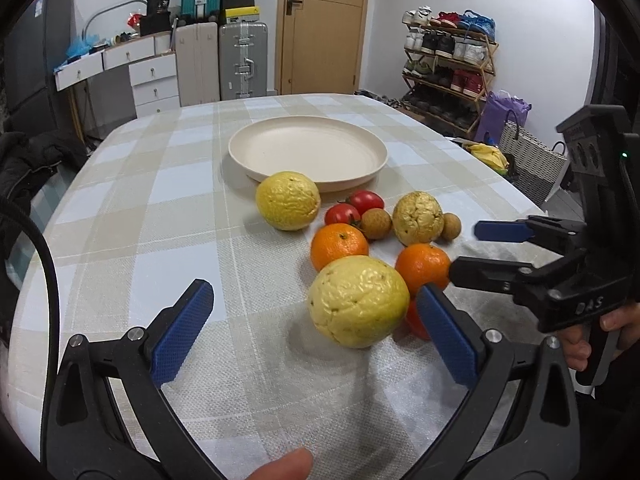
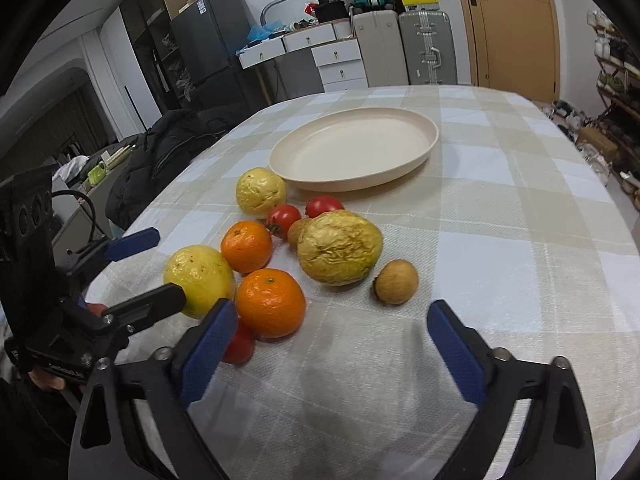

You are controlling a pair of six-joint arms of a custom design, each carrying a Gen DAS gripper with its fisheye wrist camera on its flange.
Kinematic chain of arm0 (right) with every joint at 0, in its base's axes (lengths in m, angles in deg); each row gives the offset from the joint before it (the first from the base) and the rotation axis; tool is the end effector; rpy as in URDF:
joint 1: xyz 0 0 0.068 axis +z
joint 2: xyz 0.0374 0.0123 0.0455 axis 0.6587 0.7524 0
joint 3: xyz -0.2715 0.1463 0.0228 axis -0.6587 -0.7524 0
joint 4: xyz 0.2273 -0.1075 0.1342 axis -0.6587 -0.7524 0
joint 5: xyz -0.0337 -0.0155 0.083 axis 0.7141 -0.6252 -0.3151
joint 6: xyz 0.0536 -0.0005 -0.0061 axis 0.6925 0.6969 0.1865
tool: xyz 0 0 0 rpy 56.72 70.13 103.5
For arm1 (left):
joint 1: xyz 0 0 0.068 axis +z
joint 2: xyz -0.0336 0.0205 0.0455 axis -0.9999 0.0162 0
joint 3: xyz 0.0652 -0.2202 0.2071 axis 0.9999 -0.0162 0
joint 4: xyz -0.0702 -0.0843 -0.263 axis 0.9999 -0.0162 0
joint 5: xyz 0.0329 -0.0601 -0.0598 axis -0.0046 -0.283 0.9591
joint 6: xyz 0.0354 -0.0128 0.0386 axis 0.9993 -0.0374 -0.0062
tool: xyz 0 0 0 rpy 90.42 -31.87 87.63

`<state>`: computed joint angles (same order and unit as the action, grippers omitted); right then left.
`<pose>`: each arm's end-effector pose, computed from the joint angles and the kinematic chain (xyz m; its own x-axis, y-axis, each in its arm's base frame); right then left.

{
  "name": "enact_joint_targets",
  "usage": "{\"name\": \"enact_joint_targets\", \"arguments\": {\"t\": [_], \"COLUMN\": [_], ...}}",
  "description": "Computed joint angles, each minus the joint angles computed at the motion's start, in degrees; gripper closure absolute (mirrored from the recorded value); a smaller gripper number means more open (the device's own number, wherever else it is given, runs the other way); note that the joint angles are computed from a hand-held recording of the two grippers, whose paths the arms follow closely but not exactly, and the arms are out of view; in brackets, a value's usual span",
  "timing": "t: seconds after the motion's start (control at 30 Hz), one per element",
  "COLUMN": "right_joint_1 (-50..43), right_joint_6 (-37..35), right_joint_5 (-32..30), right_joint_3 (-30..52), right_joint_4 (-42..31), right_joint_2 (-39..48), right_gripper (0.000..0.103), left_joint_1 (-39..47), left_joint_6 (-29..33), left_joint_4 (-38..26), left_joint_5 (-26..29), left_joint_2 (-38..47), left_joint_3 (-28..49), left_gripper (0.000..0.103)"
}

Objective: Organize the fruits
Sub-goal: 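Close the left gripper on the yellow pomelo while the right gripper grasps an orange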

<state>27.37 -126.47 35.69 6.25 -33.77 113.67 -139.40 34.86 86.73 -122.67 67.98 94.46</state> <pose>0.2508 -0.0366 0.0150 -0.6785 -0.3007 -0.6703 -0.6089 0.7406 0.2841 0.1665 -0.1694 0.0410 -0.6408 -0.0576 -0.7656 0.0023 0.9970 -0.0770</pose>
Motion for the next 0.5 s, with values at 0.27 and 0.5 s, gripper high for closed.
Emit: {"name": "enact_joint_targets", "arguments": {"t": [0.27, 0.5], "right_joint_1": [2.61, 4.06], "right_joint_6": [0.4, 1.12], "right_joint_5": [-1.28, -2.39], "right_joint_3": [1.27, 2.62], "right_joint_4": [-4.15, -5.97], "right_joint_2": [0.57, 1.5], "right_gripper": [0.031, 0.045], "left_joint_1": [1.7, 5.66], "left_joint_6": [2.08, 2.71], "left_joint_4": [0.81, 7.1], "left_joint_5": [4.95, 12.36], "left_joint_2": [2.68, 5.89], "left_joint_3": [1.96, 1.58], "left_gripper": [0.018, 0.031]}}
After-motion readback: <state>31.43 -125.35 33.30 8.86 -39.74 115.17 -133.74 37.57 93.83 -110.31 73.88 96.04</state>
